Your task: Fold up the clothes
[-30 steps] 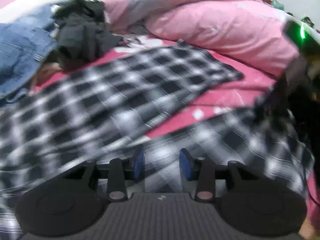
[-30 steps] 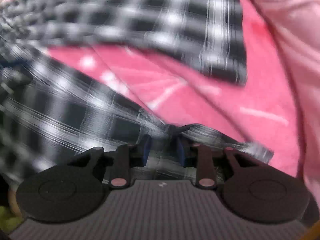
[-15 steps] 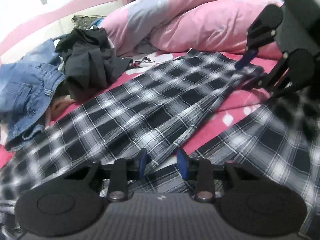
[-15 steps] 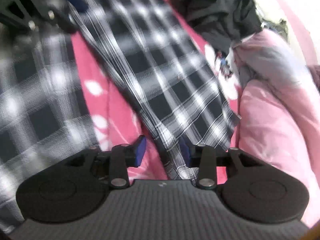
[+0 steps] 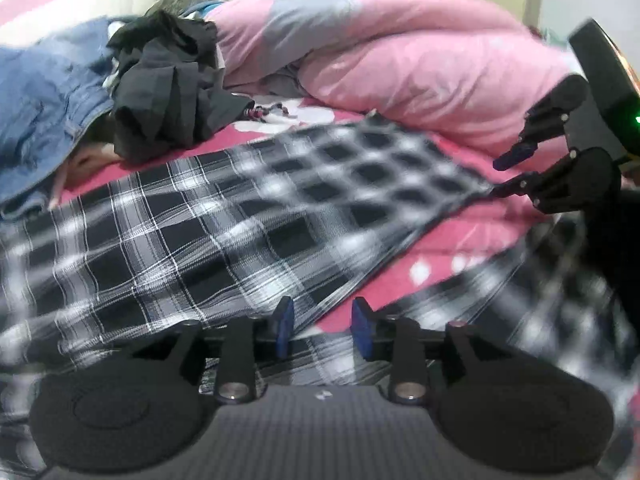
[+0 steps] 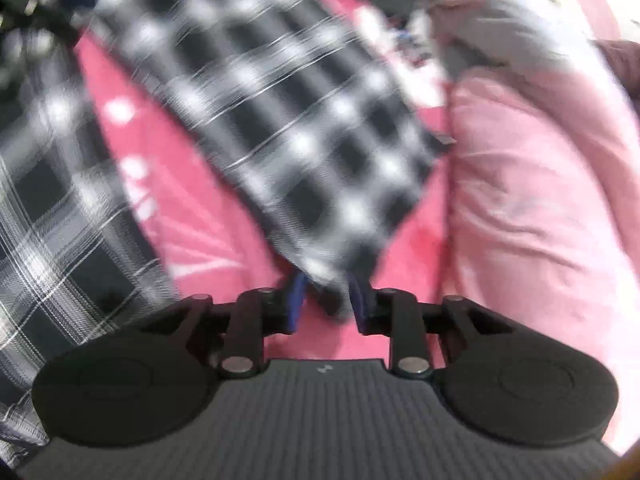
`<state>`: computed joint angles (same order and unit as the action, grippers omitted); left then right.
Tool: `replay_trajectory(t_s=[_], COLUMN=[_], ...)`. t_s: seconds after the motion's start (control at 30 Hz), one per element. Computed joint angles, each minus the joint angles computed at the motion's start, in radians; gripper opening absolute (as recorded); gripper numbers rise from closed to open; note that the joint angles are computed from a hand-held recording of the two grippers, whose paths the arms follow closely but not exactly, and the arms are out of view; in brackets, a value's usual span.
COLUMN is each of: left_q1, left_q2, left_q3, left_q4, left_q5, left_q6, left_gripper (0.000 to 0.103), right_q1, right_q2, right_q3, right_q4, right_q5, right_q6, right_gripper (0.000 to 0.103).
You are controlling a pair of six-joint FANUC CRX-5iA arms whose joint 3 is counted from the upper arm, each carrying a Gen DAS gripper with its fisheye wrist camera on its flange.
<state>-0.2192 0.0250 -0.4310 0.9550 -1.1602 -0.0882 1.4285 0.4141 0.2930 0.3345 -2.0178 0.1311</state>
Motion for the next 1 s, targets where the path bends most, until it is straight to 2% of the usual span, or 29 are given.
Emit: replay_trajectory(t_s=[0.1,0.2,0.37,0.47,0.53,0.6,0.63,0.67,0.77,0.8,0.9,1.0], left_q1=[0.013,0.008,0.011,0.023,0.043,0.08,0.105,0.138,0.271,0.324,0.47,0.572], left_q2=[0.012,0.014,0.028,0.044,0.049,0.051,0.046,0.04,0.015,0.004,-0.026,-0.005], left_q3=[0.007,0.011,0.02,0.035,0.045,0.068,0.076,0.088,0.117,0.126,0.186,0.29], left_q4=[0.049,0.042,0.054,0.091,0.115,0.115,0.113,0.103,0.048,0.011,-0.192,-0.412], left_q5=[-0.026,0.012,0.052,0.062,0.066,0.066,0.067,0.065,0.034,0.02,0.01,-0.038], left_q6=[0.028,0.059,0.097,0.135,0.184,0.281,0.34,0.419,0.651,0.705,0.86,1.114], left_gripper=[0.04,0.04,0.041,0.042,0.043,0.043,0.043,0.045,0.047,0.048,0.048,0.048], right_q1=[0.009,0.009,-0.02,0.037,0.074,0.109,0.122,0.131,0.141,0.139,0.122,0.086], right_q2=[-0.033,-0.095,-0.099,-0.113,-0.108,-0.087,-0.069,-0.054,-0.035,-0.053,-0.099,-0.156], right_q3=[-0.005,-0.087,-0.126,-0.129,-0.135,-0.127,-0.112,-0.103,-0.098,-0.131,-0.214,-0.338], right_q4=[0.086,0.215,0.293,0.328,0.361,0.397,0.416,0.433,0.477,0.499,0.56,0.617], right_q5=[-0.022,0.101,0.222,0.272,0.297,0.322,0.333,0.348,0.443,0.53,0.738,1.002], right_q6=[-0.088,-0.229,-0.322,-0.518,-0.634,-0.708,-0.725,-0.727,-0.744,-0.78,-0.889,-1.121], right_gripper=[0.024,0.026,0.026,0.027,0.033,0.048,0.058,0.062,0.064,0.064,0.064,0.064])
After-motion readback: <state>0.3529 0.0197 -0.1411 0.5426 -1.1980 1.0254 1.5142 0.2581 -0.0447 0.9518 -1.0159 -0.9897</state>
